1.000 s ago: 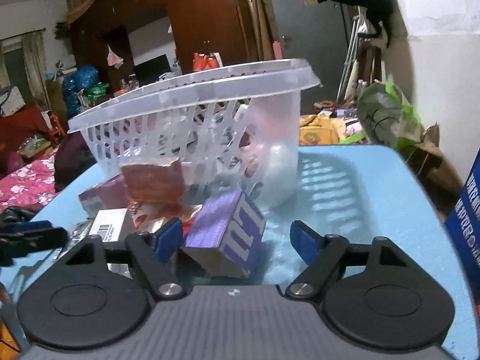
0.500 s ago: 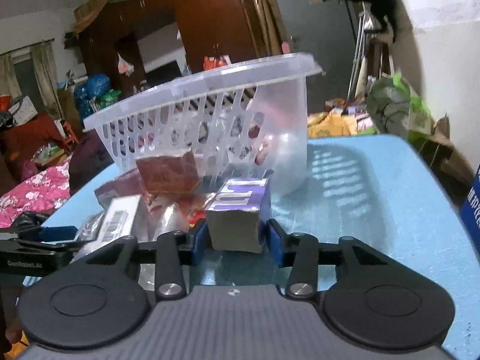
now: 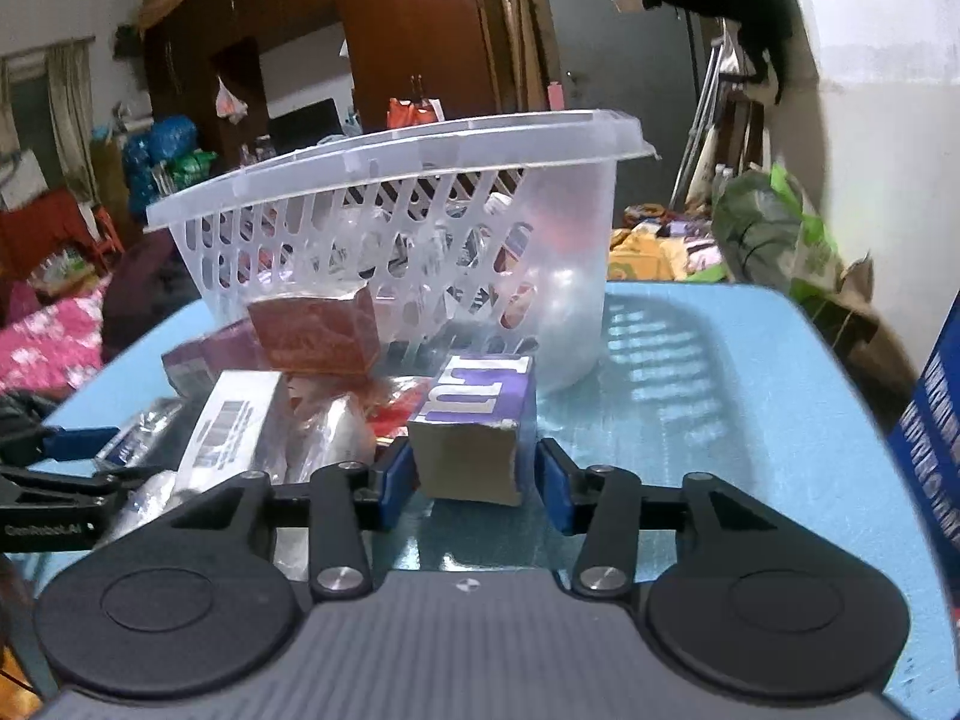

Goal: Organize objects
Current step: 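Grasp a blue-labelled box with the left tool while the right tool grasps a purple box, then carry both held boxes over the white basket and release them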

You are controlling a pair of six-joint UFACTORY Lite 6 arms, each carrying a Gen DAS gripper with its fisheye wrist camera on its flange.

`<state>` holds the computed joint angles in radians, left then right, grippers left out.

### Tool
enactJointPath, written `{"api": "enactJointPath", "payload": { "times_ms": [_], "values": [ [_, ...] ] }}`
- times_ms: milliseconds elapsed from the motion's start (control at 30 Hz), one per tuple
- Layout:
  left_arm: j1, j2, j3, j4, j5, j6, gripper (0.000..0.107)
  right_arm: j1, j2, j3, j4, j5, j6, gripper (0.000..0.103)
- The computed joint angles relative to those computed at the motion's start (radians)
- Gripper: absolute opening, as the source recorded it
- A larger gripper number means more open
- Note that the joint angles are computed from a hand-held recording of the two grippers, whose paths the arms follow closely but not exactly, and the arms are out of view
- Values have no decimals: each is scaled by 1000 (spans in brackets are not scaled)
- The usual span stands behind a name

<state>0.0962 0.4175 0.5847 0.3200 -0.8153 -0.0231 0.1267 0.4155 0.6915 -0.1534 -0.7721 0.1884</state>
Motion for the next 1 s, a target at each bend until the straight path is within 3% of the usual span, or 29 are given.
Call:
{"api": "enactJointPath", "payload": {
  "times_ms": [33, 100, 267, 433, 700, 867, 1000],
  "values": [
    [1, 2, -4, 8, -10, -2, 72, 6, 1, -2, 13, -2, -9, 48],
    [5, 10, -13, 5, -47, 7, 45, 9, 6, -8, 14, -16, -12, 44],
    [116, 42, -38, 200, -195, -86, 45, 16, -20, -93, 63, -158, -42, 42],
    [186, 79, -61, 289, -336, -102, 45, 29, -28, -127, 109, -238, -53, 41],
    [221, 127, -28, 353, -387, -131, 45, 3, -17, -177, 60, -393, -20, 41],
    [248, 171, -53, 343, -523, -80, 45, -46, 18, -226, -26, -582, 11, 41],
    [248, 175, -39, 357, -511, -80, 45, -60, 32, -230, -48, -630, 26, 41]
  ]
}}
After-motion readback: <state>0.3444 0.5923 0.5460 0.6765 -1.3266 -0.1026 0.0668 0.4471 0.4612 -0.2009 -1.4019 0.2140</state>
